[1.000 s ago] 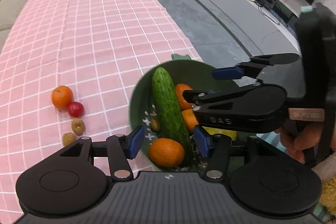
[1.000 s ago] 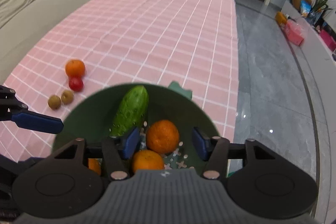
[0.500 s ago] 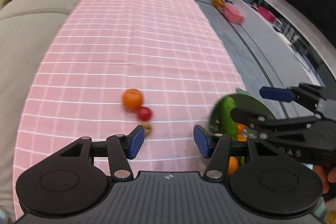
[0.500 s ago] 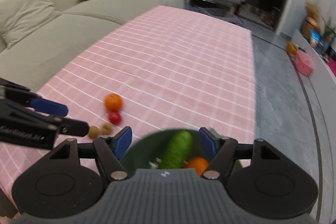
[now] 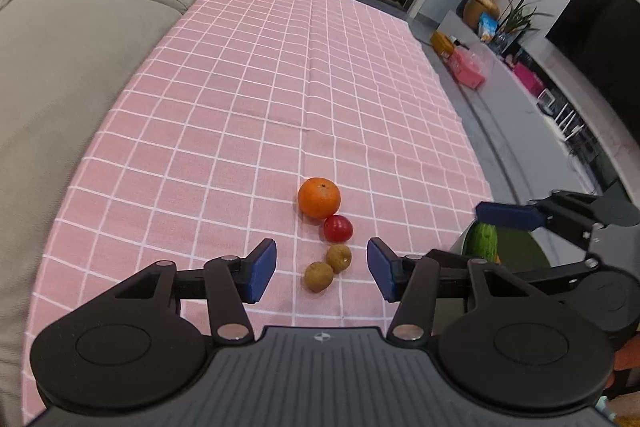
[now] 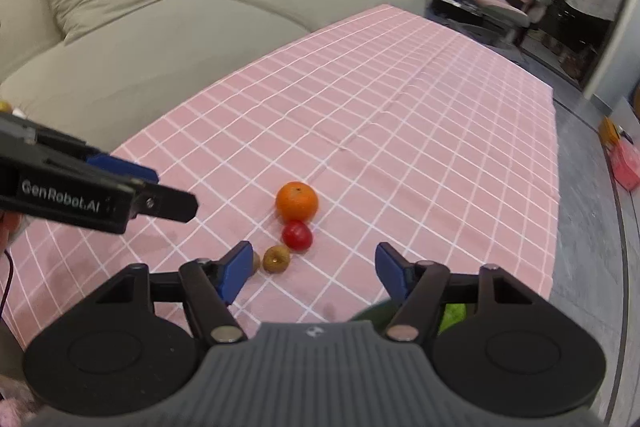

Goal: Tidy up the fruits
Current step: 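Grasp a brown kiwi with the left tool while the right tool grasps another kiwi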

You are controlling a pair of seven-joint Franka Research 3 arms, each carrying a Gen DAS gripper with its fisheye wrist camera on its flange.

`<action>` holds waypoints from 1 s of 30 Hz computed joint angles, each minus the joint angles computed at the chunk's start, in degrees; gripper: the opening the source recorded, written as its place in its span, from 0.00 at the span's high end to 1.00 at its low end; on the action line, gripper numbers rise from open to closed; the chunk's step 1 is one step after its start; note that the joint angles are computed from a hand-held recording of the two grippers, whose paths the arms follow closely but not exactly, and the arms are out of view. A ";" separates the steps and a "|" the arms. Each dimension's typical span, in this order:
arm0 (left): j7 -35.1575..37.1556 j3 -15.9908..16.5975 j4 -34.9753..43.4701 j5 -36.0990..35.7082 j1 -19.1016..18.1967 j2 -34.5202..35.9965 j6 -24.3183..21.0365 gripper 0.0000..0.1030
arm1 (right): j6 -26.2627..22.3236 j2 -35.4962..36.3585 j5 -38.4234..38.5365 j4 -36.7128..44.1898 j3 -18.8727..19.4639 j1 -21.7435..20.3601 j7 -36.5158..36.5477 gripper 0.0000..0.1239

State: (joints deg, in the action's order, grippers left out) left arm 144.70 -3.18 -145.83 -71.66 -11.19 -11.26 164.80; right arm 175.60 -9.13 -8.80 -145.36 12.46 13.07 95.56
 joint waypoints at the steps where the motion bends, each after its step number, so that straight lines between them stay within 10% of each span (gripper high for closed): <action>1: 1.42 0.37 0.10 -1.29 -0.15 0.24 -0.43 0.43 | 0.01 0.64 0.89 0.38 -0.76 0.96 -1.56 0.52; 15: 2.95 -3.58 2.10 2.97 2.36 7.74 -1.46 0.63 | -4.75 9.84 15.09 7.05 -5.82 6.92 -19.07 0.75; 30: 6.80 -7.20 4.80 -1.10 3.20 12.41 1.91 0.69 | -9.25 13.83 29.72 11.17 -5.85 6.00 -29.56 0.76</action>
